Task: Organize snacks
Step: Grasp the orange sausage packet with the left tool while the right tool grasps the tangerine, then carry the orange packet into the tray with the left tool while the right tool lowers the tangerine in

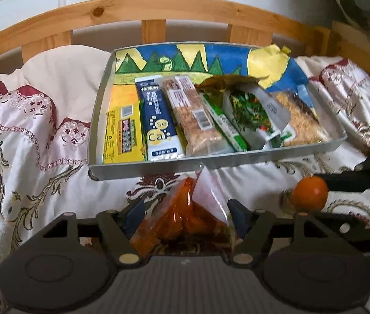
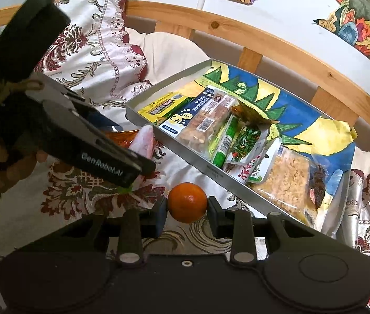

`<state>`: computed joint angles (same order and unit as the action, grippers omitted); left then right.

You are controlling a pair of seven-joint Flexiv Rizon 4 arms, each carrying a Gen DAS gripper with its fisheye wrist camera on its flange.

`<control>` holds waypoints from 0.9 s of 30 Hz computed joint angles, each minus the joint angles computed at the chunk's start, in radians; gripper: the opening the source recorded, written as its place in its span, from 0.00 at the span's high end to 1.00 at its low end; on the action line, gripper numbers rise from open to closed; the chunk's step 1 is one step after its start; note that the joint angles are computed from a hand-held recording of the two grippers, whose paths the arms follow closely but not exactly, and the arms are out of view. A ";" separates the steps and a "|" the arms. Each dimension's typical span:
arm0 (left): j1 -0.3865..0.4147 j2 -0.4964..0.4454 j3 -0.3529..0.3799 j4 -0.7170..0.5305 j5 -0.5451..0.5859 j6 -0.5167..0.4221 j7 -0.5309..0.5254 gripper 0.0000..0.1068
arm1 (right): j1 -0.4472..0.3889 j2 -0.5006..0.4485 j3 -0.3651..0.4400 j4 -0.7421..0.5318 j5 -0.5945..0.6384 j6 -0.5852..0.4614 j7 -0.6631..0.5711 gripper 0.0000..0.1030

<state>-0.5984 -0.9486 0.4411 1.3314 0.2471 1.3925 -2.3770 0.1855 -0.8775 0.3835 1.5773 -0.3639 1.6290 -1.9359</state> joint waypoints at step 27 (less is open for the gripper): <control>-0.045 0.071 0.002 0.031 0.092 0.014 -0.006 0.44 | -0.012 0.064 -0.017 0.071 -0.011 0.050 0.024 0.66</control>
